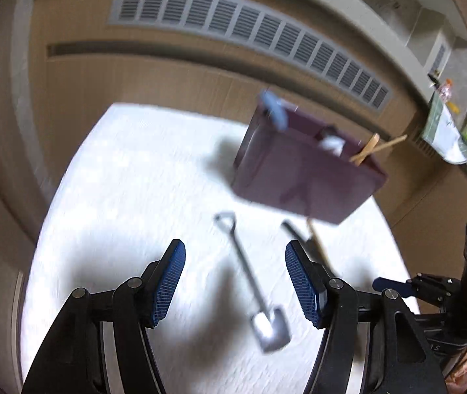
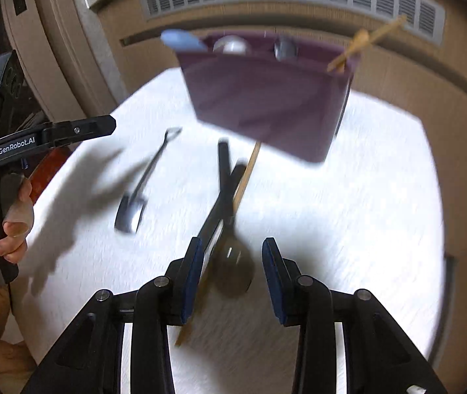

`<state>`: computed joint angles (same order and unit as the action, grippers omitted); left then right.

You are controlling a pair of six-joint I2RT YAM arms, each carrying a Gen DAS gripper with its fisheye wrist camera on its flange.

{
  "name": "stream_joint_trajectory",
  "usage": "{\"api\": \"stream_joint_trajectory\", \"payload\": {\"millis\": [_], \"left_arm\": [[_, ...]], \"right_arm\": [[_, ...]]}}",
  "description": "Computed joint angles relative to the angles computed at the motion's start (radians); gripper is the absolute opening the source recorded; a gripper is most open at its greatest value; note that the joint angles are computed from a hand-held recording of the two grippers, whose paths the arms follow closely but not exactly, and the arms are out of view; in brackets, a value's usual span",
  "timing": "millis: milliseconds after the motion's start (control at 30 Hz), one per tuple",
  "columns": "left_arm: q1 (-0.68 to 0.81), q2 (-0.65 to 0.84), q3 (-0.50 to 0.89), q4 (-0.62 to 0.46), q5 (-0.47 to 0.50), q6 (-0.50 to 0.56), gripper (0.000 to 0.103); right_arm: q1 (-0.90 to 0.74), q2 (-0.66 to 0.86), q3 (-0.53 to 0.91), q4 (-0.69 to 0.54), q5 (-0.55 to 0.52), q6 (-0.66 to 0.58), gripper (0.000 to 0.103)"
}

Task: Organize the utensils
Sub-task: 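Grasp a silver spoon with the right tool and lift it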

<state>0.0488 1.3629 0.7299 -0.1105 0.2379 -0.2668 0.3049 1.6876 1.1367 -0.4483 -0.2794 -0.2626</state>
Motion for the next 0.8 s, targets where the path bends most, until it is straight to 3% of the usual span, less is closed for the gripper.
{"api": "stream_joint_trajectory", "payload": {"millis": [333, 500, 800], "left_arm": [[0.013, -0.071, -0.085, -0.033, 0.002, 0.001, 0.064], [0.022, -0.053, -0.086, -0.05, 0.011, -0.005, 0.064], [-0.045, -0.035, -0.069, -0.064, -0.009, 0.003, 0.064]], "right_arm": [[0.046, -0.036, -0.099, 0.111, 0.102, 0.02, 0.031], [0.05, -0.153, -0.134, 0.169, 0.163, 0.004, 0.03], [-0.005, -0.261, -0.003, 0.14, 0.112, 0.042, 0.03]]}}
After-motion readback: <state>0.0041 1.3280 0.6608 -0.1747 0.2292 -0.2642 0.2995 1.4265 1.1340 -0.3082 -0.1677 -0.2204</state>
